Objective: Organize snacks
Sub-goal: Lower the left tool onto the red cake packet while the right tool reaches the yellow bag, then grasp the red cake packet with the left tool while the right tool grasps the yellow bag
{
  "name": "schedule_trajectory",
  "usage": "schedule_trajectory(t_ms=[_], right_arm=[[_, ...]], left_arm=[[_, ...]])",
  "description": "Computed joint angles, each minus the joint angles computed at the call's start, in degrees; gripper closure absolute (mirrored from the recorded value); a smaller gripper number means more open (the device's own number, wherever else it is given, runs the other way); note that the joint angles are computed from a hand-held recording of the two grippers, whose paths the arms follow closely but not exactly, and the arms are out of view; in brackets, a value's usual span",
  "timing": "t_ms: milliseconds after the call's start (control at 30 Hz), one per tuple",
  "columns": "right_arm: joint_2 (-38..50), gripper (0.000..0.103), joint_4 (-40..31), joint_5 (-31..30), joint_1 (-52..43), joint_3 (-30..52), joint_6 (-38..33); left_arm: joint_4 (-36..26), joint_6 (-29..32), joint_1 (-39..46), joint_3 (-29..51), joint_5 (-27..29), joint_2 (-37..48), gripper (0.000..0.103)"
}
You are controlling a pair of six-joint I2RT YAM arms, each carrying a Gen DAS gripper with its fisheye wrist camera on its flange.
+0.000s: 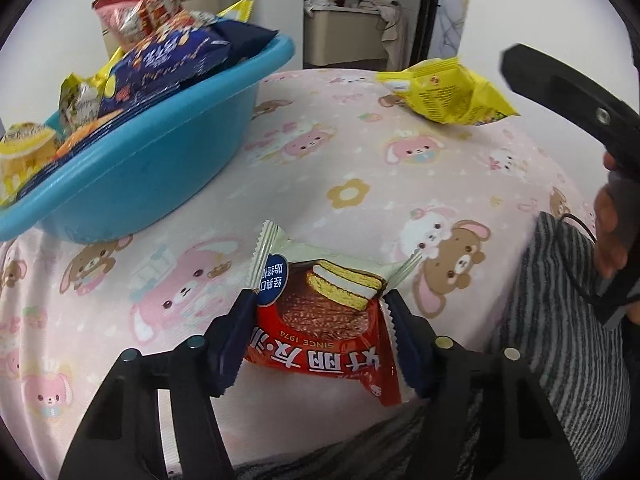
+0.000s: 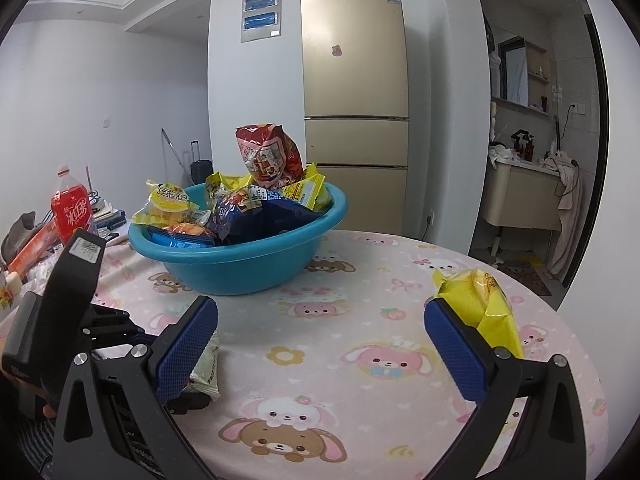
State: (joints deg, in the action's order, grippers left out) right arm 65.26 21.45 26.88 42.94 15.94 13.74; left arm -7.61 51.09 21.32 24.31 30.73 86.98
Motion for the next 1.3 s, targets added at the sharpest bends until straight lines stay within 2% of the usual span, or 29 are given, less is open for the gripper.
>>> schedule_trajectory(t_ms=[200, 300, 400, 467, 567, 667, 867, 1000, 1133, 1300], right_arm=[[-0.6, 0.000, -0.3, -0.7, -0.1, 0.0, -0.5], [-5.5, 0.000, -0.9, -5.6, -3.3, -1.9, -1.9], [-16.0, 0.000, -3.6, -17.7, -14.3, -5.8, -2.1], [-20.4, 0.000, -7.2, -22.7, -22.9, -6.3, -4.9], [-19.9, 0.000, -11.8, -25.7, -32.0, -4.2, -11.2], [-14.5, 0.000, -12.3, -29.3, -36.7, -1.8, -16.6], [3.5, 0.000, -4.0, -27.7, -37.2, 3.5, -22.9], [12.1, 0.000, -4.9, -26.0, -35.3, 8.8, -25.2], [18.1, 0.000, -5.6, -19.0, -31.4, 12.1, -26.3], [24.1, 0.000, -7.4, -14.8, -31.1, 15.9, -26.3]], left_arm=[[1.1, -0.4, 1.2, -0.8, 0.9, -0.8, 0.039], [1.6, -0.7, 2.8, -1.6, 2.5, -2.4, 0.039], [1.8, -0.5, 4.1, -1.9, 4.1, -3.5, 0.039], [2.0, -0.9, 3.9, -2.1, 4.3, -3.8, 0.039], [2.8, -1.8, 3.4, -2.3, 3.8, -3.8, 0.039], [3.3, -2.3, 3.4, -2.5, 3.9, -3.9, 0.039], [4.3, -3.4, 3.3, -2.9, 3.7, -4.1, 0.039], [4.1, -3.4, 3.4, -2.9, 3.6, -4.2, 0.039], [5.0, -4.1, 2.8, -3.5, 3.1, -4.4, 0.039], [6.0, -4.3, 3.1, -4.5, 3.5, -5.6, 0.039]])
